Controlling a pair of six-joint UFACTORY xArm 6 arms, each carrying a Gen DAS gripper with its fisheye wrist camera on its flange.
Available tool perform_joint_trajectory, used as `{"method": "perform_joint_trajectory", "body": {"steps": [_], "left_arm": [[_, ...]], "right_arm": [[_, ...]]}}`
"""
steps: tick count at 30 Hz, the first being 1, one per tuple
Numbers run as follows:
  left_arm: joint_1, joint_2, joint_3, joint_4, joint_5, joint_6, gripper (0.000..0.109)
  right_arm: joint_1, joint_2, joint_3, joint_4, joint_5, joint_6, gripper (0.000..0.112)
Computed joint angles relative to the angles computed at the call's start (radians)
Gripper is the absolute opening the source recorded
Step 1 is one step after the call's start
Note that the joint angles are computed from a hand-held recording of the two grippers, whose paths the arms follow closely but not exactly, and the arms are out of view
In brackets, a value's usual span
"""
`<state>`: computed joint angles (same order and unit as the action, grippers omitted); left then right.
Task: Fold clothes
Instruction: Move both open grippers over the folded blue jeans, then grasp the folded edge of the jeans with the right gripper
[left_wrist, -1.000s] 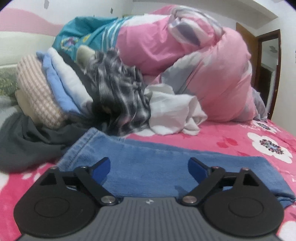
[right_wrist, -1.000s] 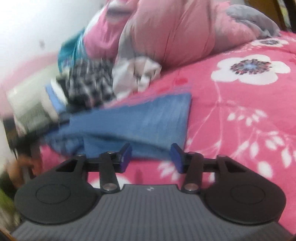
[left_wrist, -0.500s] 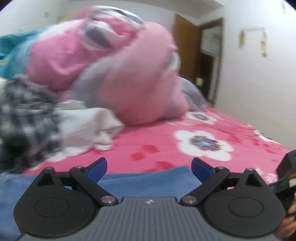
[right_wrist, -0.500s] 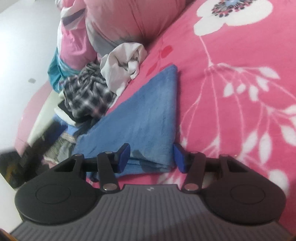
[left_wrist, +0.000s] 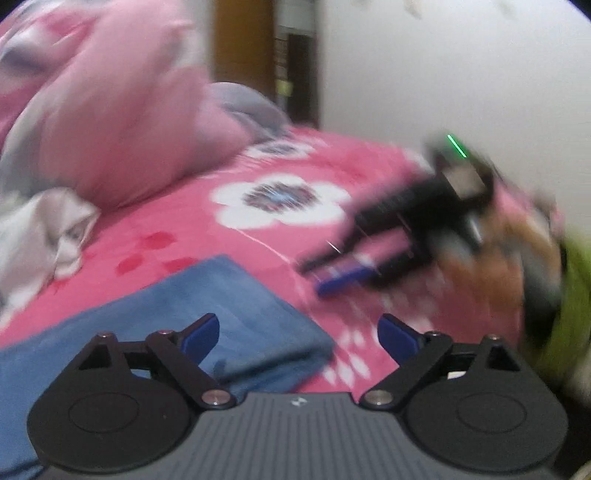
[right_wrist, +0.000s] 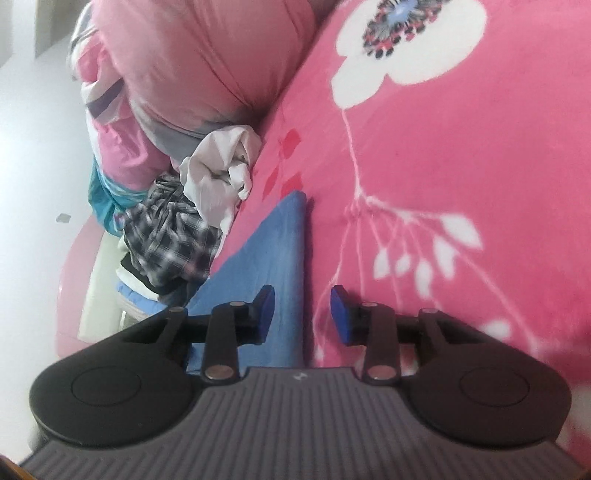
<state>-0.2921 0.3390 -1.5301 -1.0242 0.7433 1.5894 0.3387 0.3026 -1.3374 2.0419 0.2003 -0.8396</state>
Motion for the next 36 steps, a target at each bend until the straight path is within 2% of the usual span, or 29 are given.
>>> {"method": "perform_joint_trajectory", "body": {"steps": [2, 4, 6, 9, 13, 16, 20, 24, 25, 31, 32, 33, 34, 36], "left_arm": [[-0.038, -0.014, 0.050, 0.038, -0.078, 0.041, 0.078], [-0.070, -0.012, 0.080, 0.085, -0.166, 0.063, 0.070], [-0.097, -0.007, 0.103, 0.122, -0.247, 0.089, 0.069], [-0.117, -0.009, 0.124, 0.156, -0.316, 0.146, 0.069], [-0.163, -0.007, 0.154, 0.062, -0.442, 0.361, 0.072], [-0.184, 0.028, 0.121, -0.009, -0.507, 0.422, 0.065], [-0.190, 0.000, 0.145, -0.215, -0.517, 0.616, 0.050], [-0.191, -0.021, 0.146, -0.507, -0.525, 0.891, 0.049], [-0.190, -0.027, 0.148, -0.553, -0.524, 0.927, 0.049], [-0.177, -0.029, 0.152, -0.556, -0.494, 0.861, 0.050], [-0.177, -0.027, 0.151, -0.546, -0.493, 0.844, 0.051], [-0.177, -0.024, 0.149, -0.535, -0.492, 0.827, 0.051], [-0.178, -0.018, 0.142, -0.533, -0.493, 0.820, 0.051], [-0.180, -0.011, 0.136, -0.536, -0.494, 0.817, 0.056]], "right_arm": [[-0.009, 0.002, -0.001, -0.058, 0.019, 0.069, 0.033], [-0.006, -0.008, 0.007, -0.059, 0.017, 0.059, 0.034], [-0.006, -0.016, 0.015, -0.036, 0.024, 0.034, 0.034], [-0.004, -0.013, 0.019, -0.033, 0.030, 0.033, 0.034], [-0.004, -0.002, 0.011, -0.040, 0.029, 0.048, 0.034], [-0.004, 0.003, 0.001, -0.034, 0.030, 0.050, 0.034], [-0.005, 0.014, -0.017, -0.058, 0.031, 0.087, 0.034], [-0.002, 0.074, -0.082, -0.221, 0.015, 0.254, 0.034], [-0.002, 0.095, -0.105, -0.266, 0.014, 0.302, 0.034], [-0.021, 0.239, -0.274, -0.470, 0.077, 0.502, 0.031], [-0.023, 0.261, -0.301, -0.505, 0.087, 0.537, 0.020], [-0.024, 0.279, -0.324, -0.568, 0.093, 0.597, 0.015], [-0.023, 0.292, -0.340, -0.618, 0.094, 0.643, 0.011], [-0.021, 0.289, -0.345, -0.627, 0.093, 0.653, 0.010]]}}
